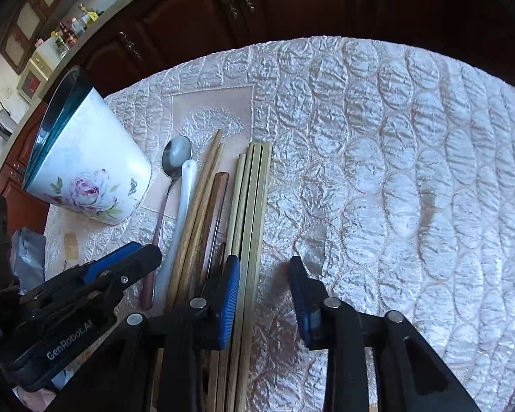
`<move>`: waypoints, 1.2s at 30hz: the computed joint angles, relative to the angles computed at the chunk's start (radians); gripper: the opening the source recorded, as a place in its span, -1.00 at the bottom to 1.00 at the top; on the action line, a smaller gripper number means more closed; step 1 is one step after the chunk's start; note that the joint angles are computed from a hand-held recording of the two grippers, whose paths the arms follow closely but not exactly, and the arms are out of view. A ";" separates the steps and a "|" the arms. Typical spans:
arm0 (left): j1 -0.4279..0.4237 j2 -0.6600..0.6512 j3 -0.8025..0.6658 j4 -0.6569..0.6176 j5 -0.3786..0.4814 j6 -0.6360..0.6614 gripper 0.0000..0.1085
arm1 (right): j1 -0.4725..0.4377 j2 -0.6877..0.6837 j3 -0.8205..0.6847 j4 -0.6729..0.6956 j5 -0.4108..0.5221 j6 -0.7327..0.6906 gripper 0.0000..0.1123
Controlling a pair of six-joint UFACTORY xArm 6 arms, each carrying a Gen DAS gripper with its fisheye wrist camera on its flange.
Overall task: Organize utensils
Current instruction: 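Grasp the metal spoon handle with the left tool while the right tool grasps a bamboo chopstick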
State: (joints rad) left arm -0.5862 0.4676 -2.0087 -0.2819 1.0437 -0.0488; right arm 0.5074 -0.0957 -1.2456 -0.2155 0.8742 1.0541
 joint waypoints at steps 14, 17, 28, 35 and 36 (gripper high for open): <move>0.065 -0.237 0.284 -0.055 0.029 0.154 -0.86 | 0.033 -0.161 0.119 -0.008 0.035 0.043 -0.84; 0.083 -0.314 0.371 -0.049 0.046 0.194 -0.86 | 0.054 -0.216 0.156 -0.009 0.078 0.049 -0.84; 0.060 -0.440 0.506 -0.163 0.123 0.276 -0.84 | 0.088 -0.302 0.190 -0.012 0.213 0.060 -0.73; 0.093 -0.371 0.395 -0.155 0.067 0.295 -0.69 | 0.036 -0.270 0.157 -0.002 0.187 0.016 -0.60; 0.093 -0.347 0.369 -0.142 0.053 0.302 -0.66 | 0.030 -0.261 0.153 0.003 0.178 0.004 -0.60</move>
